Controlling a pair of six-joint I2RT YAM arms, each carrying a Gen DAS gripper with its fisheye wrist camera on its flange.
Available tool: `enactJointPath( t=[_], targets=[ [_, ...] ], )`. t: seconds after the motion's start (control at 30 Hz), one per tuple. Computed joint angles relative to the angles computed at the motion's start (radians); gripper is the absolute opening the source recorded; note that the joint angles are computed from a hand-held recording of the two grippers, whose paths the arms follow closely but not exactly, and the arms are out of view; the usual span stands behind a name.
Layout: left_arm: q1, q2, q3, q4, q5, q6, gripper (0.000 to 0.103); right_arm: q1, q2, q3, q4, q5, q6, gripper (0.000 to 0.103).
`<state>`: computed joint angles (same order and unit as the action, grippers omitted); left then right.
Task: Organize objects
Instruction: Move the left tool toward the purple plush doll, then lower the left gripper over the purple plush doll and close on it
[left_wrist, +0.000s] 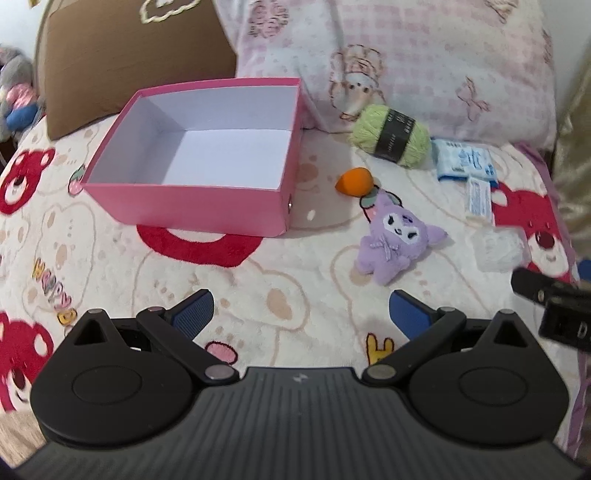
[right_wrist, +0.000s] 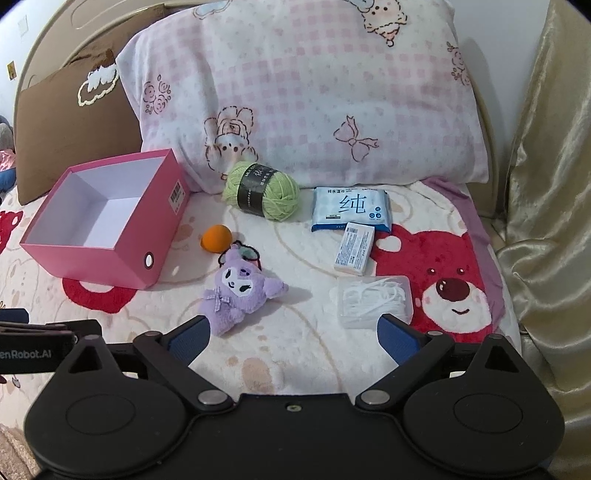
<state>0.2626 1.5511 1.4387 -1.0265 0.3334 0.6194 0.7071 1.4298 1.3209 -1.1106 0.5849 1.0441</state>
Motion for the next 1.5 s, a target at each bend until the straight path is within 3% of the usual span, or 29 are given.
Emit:
enactJointPath(
  t=[0.1,0.27,0.43,0.77,0.9,1.23,1.33,1.43,1.5],
  targets=[
    [-0.005,-0.021,-0.020,0.030,-0.026,0.002,0.103,0.001,-0.002,-0.002,0.000,0.001,0.002,0.098],
    [0.005,-0.003,0.013,-0.016,0.006,0.007,0.101,-0.006,0.008,0.018,-0.028,-0.023,-0.008,0.096],
    [-0.003,-0.041,-0.007,0.036,-0.017,0.081,0.101,-0.019,-0.002,0.030,-0.048,-0.054,-0.029,0.096],
    [0.075,0.127,0.252,-0.214,0.139,0.094,0.101,-0.017,0.005,0.077,-0.092,-0.040,-0.054,0.096],
    [0.069,0.128,0.269,-0.216,0.126,0.101,0.101,-0.013,0.014,0.099,-0.102,-0.037,-0.069,0.096],
    [0.054,0.199,0.414,-0.339,0.127,0.162,0.100,-0.010,0.033,0.139,-0.118,-0.028,-0.101,0.096],
    [0.033,0.227,0.446,-0.366,0.129,0.182,0.097,-0.019,0.048,0.148,-0.109,-0.022,-0.145,0.096],
    [0.020,0.305,0.549,-0.460,0.144,0.164,0.091,-0.037,0.064,0.148,-0.060,-0.027,-0.284,0.096],
    [0.008,0.317,0.567,-0.464,0.151,0.157,0.090,-0.068,0.056,0.130,-0.010,-0.065,-0.369,0.096]
  ],
)
